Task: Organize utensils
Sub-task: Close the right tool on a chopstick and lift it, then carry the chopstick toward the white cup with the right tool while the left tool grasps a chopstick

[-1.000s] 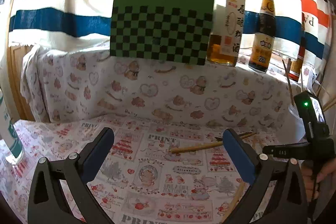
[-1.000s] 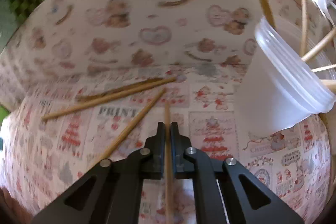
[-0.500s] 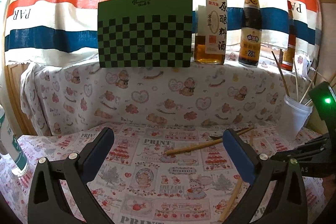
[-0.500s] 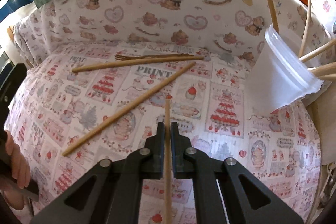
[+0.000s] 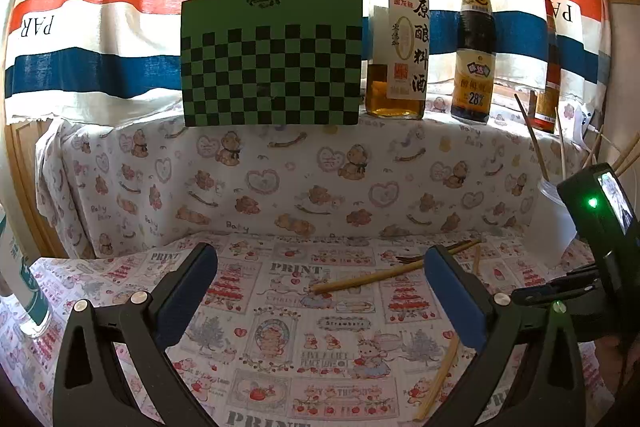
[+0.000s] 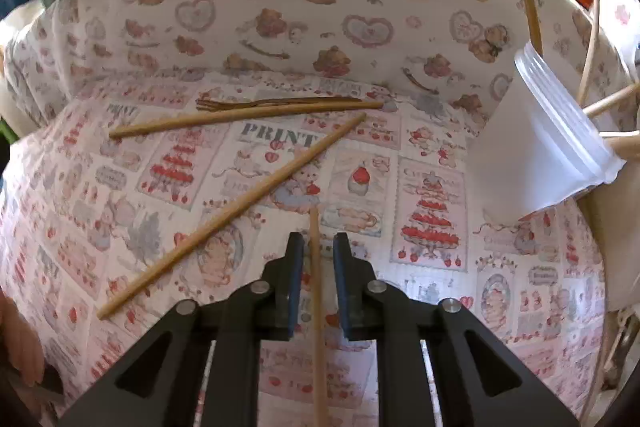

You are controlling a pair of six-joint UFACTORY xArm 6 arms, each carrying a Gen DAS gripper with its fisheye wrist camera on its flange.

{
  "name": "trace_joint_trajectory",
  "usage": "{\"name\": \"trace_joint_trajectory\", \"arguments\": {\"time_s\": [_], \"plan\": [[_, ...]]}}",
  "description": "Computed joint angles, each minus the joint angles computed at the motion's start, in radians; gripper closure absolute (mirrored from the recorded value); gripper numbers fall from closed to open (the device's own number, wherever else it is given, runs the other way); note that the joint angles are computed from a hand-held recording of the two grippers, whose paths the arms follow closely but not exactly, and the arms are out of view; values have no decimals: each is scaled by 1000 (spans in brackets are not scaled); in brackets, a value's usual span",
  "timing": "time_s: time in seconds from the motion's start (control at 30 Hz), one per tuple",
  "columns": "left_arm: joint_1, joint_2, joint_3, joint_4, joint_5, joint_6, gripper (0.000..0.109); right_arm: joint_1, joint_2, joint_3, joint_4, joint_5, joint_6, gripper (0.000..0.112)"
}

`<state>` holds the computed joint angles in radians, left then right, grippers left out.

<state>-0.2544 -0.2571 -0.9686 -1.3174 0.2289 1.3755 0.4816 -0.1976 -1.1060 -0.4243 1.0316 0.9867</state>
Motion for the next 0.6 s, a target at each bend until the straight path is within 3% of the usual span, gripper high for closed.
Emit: {"name": "trace_joint_trajectory", "arguments": {"time_s": [0.07,0.2,0.37,0.53,0.6], "plan": [[-1,2,0,4,1,-4,6,-8,7,6,-3,-23,-19,106],[0,7,-3,14,1,-18,6,7,6,0,-41,23,10,108],[-29,0,15,17,-84,-23,6,19,-137,103,-114,4,120,108],[17,-8,26,188,57,-201,6,42,-288,233,-168,-73,191,108],[3,-26,43,235,35,-205,6,43,-323,269,-171,-87,214,108]]}}
